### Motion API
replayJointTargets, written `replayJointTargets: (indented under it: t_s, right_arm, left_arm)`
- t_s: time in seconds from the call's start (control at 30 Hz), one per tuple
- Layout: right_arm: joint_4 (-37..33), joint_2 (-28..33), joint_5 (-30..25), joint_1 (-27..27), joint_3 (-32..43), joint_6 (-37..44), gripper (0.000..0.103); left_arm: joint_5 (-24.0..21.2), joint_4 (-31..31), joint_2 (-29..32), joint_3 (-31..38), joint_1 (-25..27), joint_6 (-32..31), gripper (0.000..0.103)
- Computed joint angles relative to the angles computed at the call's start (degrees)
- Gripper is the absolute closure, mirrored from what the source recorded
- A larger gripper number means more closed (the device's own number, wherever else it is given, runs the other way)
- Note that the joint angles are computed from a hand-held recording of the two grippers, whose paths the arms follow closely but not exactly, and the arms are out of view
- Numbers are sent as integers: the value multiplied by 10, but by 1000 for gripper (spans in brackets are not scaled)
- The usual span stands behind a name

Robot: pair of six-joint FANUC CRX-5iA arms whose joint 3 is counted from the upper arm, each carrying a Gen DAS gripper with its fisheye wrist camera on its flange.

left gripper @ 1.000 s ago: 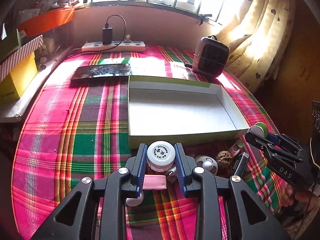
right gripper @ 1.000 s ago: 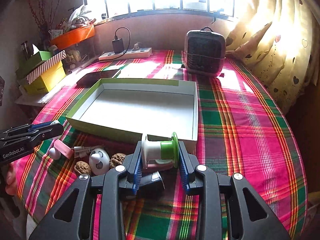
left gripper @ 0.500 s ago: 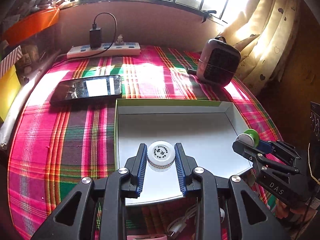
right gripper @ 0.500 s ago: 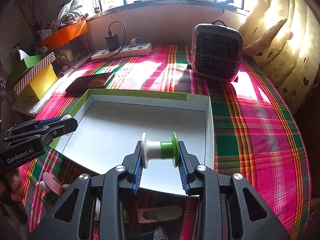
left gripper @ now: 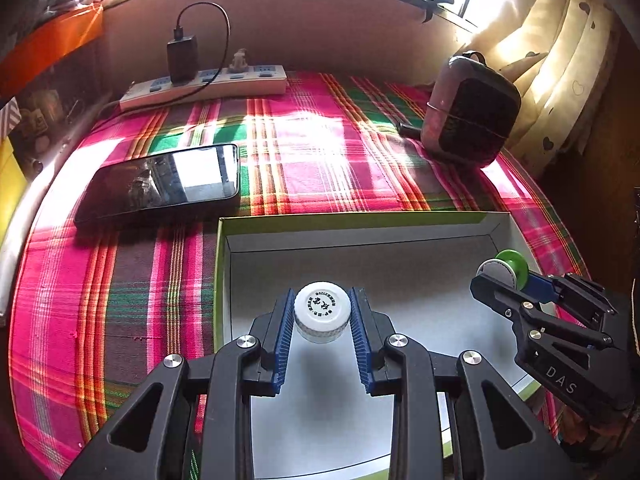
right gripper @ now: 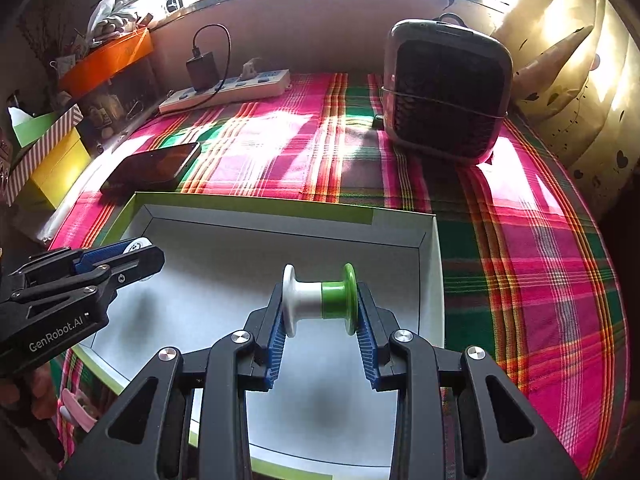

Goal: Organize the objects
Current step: 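Carry the jar with left tool into the white box while right tool carries the spool there, then open left gripper to drop the jar while right gripper releases the spool in the box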

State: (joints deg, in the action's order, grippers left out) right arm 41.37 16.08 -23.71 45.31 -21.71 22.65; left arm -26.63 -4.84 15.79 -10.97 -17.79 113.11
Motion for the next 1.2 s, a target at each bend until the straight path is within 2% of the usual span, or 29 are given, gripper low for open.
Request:
replayJointTargets:
  t_s: [0.3,0.73,0.93,1.0,1.13,1.2]
  right_arm:
    - [-43,26,-18,-7,36,50,70]
    - [16,42,-31,-8,38,15,70]
    - [20,43,-33,-8,38,11,70]
    - [22,42,-34,-7,37,9,68]
    - [41,40,-31,-8,31,-13,52]
    - [43,37,-29,-9,28,-19,50]
  left_arm:
    - [-16,-18,23,29,-1,8,77]
    - [-31,-55,33,50,-7,35,77]
    - [-33,-68,33,53,-10,45,76]
    - [-31,-67,33,53,-10,41,75]
    - [-21,-56,29,45,-9,27,65]
    - [-20,-63,26,43,-9,40,62]
